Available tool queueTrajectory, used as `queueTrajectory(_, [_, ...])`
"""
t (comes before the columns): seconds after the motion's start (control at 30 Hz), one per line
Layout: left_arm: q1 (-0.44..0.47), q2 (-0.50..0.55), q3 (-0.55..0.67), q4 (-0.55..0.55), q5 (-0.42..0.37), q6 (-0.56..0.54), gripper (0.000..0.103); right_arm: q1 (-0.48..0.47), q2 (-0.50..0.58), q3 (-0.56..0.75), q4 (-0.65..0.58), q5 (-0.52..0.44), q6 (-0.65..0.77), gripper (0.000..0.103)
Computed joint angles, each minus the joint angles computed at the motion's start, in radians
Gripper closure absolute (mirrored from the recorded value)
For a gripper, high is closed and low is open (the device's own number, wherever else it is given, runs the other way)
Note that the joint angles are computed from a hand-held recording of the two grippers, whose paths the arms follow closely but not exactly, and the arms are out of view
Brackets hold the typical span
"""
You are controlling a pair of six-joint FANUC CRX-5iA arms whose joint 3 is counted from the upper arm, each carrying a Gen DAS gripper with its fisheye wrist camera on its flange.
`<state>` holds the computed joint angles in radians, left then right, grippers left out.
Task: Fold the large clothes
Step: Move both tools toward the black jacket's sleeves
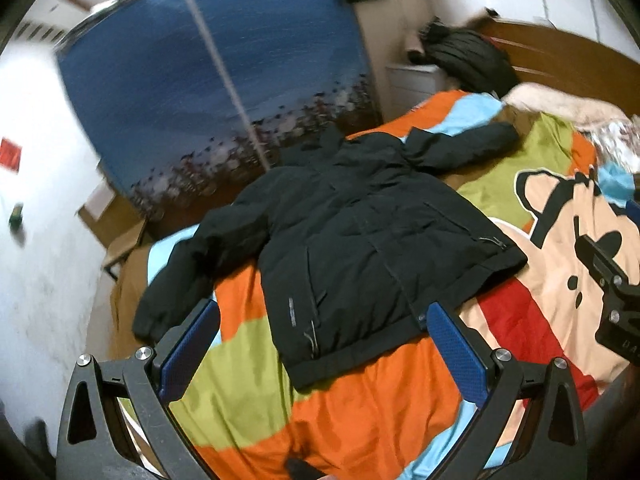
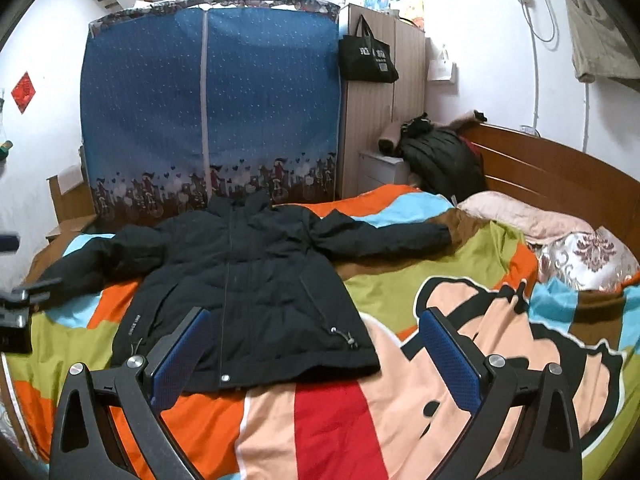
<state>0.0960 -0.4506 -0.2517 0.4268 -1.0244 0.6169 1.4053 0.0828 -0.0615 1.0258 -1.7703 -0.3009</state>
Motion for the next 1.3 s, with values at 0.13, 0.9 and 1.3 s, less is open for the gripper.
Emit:
queueTrajectory(0.13, [-0.097, 0.131, 0.157, -0.084, -0.008, 0.029, 0.001, -0.049, -0.061, -0.049, -0.008, 0.097, 0.042, 0.0])
queueTrajectory(0.9, [-0.287, 1.109, 0.838, 0.1, 0.259, 0.055, 0.001, -0.912, -0.083, -0.287, -0.083, 0.779, -0.092, 0.0])
queueTrajectory(1.3, [-0.353, 1.445, 1.299, 0.112, 0.111, 0.25, 0.001, -1.18, -0.019, -0.331, -0.159, 1.053, -0.131, 0.0])
